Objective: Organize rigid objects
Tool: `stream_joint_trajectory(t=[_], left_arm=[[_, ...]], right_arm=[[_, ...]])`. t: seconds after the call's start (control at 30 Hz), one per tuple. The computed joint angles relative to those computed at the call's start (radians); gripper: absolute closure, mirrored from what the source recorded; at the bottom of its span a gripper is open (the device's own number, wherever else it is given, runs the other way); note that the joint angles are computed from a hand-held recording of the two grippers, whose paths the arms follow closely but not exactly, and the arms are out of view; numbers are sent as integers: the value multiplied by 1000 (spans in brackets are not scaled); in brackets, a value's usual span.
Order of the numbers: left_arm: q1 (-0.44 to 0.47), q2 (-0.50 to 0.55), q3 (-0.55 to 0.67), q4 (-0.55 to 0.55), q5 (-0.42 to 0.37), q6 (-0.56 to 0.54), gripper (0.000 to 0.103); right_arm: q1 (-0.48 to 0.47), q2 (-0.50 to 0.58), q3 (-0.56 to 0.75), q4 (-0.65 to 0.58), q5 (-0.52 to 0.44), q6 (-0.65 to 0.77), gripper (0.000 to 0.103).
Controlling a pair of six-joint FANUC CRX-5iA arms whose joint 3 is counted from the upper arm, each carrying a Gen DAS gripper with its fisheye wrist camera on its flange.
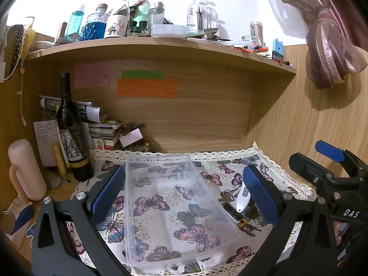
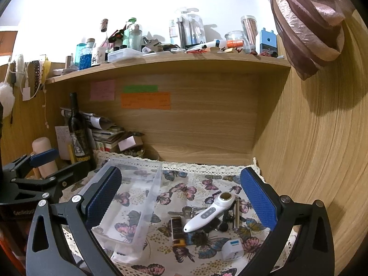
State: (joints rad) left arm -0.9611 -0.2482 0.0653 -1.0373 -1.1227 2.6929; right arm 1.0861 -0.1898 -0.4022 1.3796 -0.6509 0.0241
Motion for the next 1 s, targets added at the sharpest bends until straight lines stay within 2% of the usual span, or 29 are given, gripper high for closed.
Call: stream_joint_trajectory(t=[1.0], left_arm=[[-11,8,11,-6,-6,-5,0]], right_arm=[[3,1,2,6,12,-8,0]])
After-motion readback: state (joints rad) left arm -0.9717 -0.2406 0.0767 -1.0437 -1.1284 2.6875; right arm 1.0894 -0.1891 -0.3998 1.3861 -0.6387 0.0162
